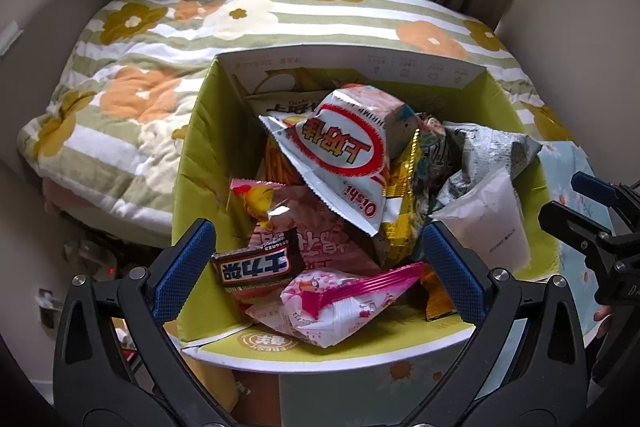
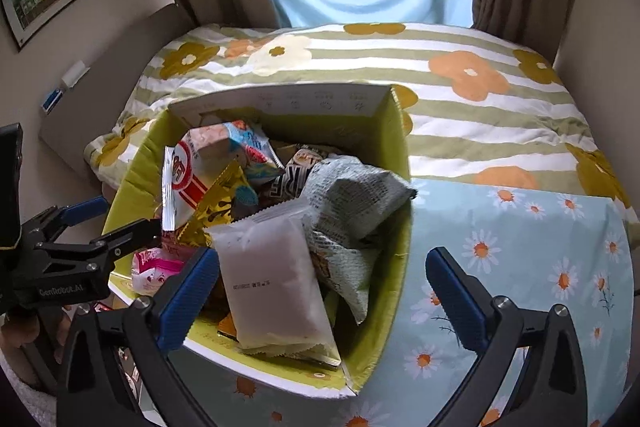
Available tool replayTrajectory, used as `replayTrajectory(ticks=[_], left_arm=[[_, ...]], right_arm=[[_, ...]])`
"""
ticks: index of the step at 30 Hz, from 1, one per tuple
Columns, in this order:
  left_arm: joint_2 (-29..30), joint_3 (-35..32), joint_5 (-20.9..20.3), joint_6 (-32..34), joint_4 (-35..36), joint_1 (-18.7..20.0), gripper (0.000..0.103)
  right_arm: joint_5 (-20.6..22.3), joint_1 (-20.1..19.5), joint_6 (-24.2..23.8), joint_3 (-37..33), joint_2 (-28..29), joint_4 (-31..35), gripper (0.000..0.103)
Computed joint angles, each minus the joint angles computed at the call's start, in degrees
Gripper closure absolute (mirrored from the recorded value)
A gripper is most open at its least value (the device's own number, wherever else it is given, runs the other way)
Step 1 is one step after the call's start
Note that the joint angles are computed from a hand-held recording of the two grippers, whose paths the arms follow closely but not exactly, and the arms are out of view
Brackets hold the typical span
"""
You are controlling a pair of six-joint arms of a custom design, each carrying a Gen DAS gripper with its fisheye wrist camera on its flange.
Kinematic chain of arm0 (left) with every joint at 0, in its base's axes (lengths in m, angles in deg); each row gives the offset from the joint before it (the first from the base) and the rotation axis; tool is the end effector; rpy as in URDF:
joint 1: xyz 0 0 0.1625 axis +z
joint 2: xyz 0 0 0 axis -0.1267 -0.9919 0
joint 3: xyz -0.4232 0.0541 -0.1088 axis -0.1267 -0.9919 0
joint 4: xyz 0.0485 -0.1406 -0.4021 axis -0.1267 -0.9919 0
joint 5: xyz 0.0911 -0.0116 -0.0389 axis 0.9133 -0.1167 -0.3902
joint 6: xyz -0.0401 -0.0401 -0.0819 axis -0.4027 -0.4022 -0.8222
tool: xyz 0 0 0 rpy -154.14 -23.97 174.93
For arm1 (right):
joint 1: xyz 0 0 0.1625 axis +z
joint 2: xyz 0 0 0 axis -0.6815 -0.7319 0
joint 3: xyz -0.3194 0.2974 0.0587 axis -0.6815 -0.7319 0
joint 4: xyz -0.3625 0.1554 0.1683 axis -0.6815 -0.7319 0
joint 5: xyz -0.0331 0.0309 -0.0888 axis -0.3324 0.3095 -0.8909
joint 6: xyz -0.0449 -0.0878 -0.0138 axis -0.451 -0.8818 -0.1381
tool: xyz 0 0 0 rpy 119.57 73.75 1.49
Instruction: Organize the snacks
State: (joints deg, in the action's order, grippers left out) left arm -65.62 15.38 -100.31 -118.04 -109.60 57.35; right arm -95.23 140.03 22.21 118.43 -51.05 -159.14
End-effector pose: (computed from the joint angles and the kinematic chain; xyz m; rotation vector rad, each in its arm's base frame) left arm -0.2507 -0.6309 0.1432 0.1661 2.3100 -0.7097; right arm 0.1748 -0.6417 0.2285 0.6489 -2.5293 0.5637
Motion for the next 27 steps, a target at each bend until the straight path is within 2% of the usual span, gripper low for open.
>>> replayTrajectory(ticks=[4, 9, 14, 19, 21, 27], left_arm=[[-0.1, 0.0, 0.9, 1.1, -1.3, -1.5, 0.0], [-0.8, 0.9, 4.0, 1.9, -5.2, -5.8, 0.0], [-0.6, 2.2, 10.2, 0.8, -7.7, -12.1, 0.0], [-1.1, 3.9, 13.8, -6.5, -4.2, -18.0, 0.0], [-1.1, 4.9, 16.0, -11.3, -1.1, -21.0, 0.0], [-1.7, 6.8, 16.9, -26.2, 10.7, -27.2, 0.0]], right_arm=[[0.3, 0.6, -0.5, 1.1, -1.6, -2.0, 0.0], [2.6, 1.2, -2.2, 3.9, -6.4, -5.7, 0.0], [3.1, 1.7, -4.8, 7.2, -12.8, -9.3, 0.0], [1.1, 2.0, -7.2, 11.6, -20.3, -13.5, 0.0], [0.7, 1.8, -8.5, 13.8, -23.3, -15.1, 0.0], [-1.0, 1.1, -12.1, 20.0, -31.5, -18.5, 0.0]])
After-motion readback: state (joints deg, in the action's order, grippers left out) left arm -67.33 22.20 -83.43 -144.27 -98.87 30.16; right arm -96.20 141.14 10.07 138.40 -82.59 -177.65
